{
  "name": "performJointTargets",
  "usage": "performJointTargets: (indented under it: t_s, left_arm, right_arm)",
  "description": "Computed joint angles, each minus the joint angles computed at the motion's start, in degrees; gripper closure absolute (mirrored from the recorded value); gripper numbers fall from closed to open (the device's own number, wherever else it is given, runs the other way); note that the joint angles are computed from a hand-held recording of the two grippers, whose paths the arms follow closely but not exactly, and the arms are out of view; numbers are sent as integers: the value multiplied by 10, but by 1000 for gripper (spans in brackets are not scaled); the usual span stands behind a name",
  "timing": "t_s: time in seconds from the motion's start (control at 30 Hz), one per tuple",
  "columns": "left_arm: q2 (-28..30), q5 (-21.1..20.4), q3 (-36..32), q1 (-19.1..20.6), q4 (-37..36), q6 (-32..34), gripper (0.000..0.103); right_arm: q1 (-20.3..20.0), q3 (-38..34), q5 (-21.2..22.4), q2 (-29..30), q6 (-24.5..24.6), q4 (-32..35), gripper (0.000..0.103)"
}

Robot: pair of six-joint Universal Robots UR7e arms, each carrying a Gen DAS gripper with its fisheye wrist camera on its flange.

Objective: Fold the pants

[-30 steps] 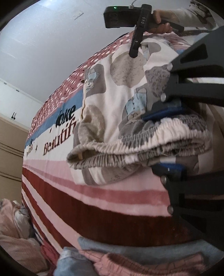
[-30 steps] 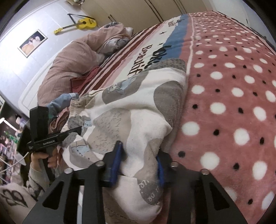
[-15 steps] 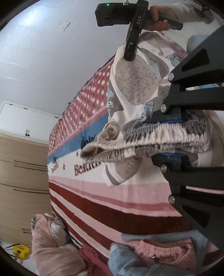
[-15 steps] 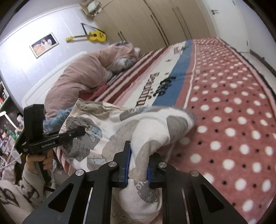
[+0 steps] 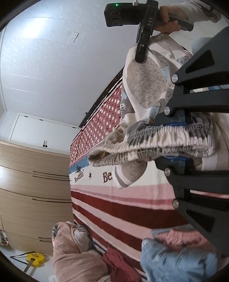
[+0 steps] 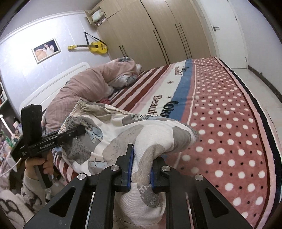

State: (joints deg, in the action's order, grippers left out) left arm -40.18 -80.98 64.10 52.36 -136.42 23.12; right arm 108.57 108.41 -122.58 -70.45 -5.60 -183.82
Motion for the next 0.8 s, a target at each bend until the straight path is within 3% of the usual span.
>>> performJointTargets:
  t_s: [0.3, 0.57, 0.8]
  left_arm:
    - [-29, 2, -28, 26, 32, 21, 83]
    - [-37, 36, -106, 53, 68, 39, 83]
    - [-23, 93, -203, 79, 98, 44, 83]
  right_arm:
    - [26, -73, -4, 74, 11, 10, 94]
    - [41, -197, 40, 168, 7, 64, 94]
    - [43, -362, 105, 273, -11, 163, 94]
